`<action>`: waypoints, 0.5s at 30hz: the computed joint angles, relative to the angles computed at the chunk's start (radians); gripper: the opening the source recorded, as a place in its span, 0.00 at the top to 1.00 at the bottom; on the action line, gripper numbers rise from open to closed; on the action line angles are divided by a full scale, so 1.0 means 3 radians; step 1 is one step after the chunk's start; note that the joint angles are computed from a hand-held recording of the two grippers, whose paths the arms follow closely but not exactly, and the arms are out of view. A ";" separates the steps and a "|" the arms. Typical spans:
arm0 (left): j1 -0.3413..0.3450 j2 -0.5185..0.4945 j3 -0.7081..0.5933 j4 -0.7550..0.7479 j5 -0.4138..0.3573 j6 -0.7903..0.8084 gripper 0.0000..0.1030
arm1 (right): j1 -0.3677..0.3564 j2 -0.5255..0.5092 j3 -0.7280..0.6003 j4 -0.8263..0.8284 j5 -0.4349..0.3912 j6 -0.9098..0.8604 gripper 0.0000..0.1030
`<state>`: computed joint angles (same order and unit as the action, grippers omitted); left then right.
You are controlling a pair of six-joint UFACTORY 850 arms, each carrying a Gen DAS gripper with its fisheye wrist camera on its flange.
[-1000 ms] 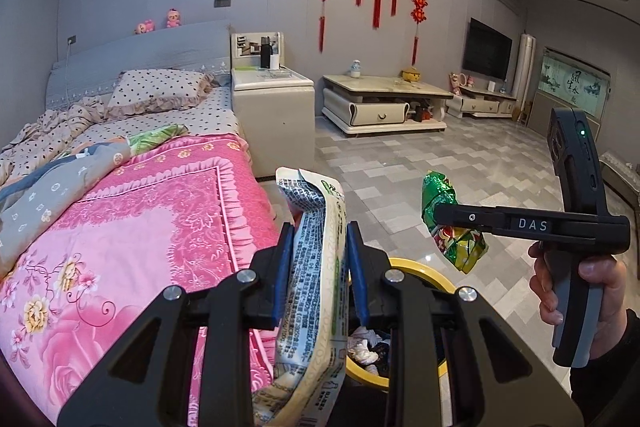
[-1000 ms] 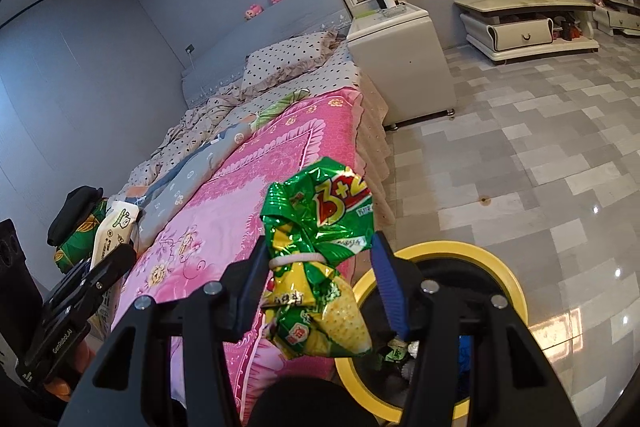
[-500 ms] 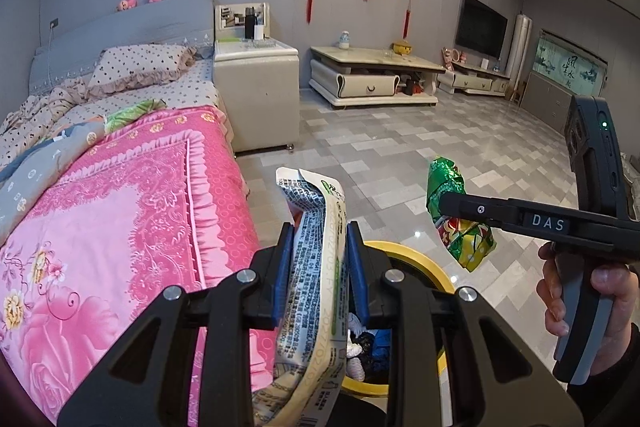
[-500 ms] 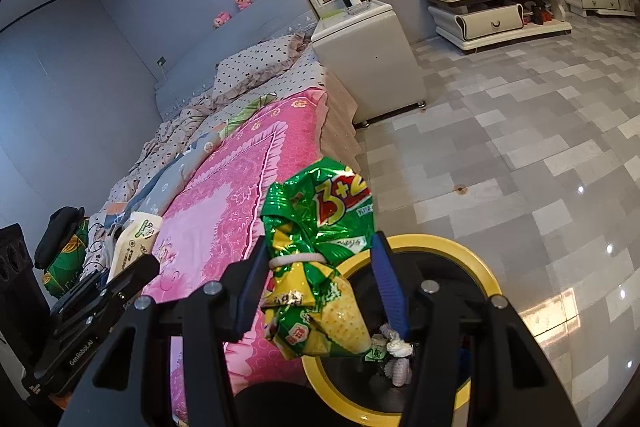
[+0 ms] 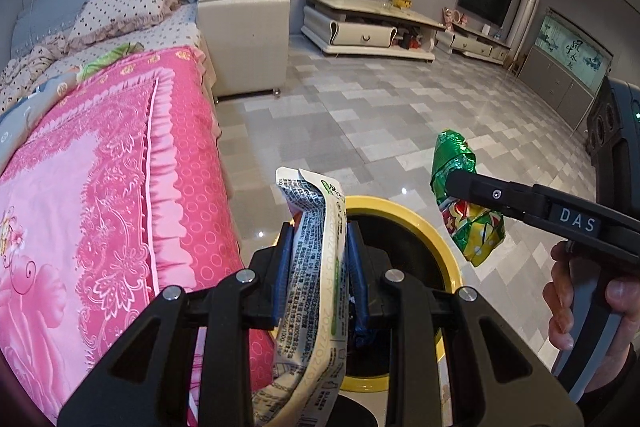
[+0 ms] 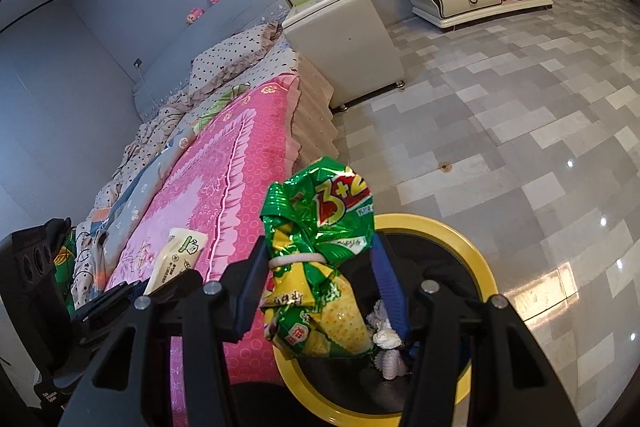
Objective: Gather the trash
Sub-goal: 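Open both tools above the yellow bin to drop the packet and wrapper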
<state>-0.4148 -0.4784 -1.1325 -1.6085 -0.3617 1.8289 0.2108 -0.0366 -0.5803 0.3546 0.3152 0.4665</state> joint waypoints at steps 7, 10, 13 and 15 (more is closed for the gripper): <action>-0.0038 -0.0202 -0.0117 0.0288 0.0053 -0.0273 0.76 | -0.0080 -0.0211 -0.0023 -0.0309 -0.0027 0.0393 0.53; -0.0047 -0.0281 -0.0179 0.0549 0.0055 -0.0537 0.76 | -0.0113 -0.0292 -0.0031 -0.0533 -0.0012 0.0650 0.52; -0.0044 -0.0344 -0.0232 0.0763 0.0024 -0.0763 0.76 | -0.0123 -0.0349 -0.0045 -0.0574 -0.0030 0.0702 0.52; -0.0043 -0.0355 -0.0232 0.0737 0.0034 -0.0741 0.76 | -0.0115 -0.0373 -0.0059 -0.0480 -0.0056 0.0620 0.52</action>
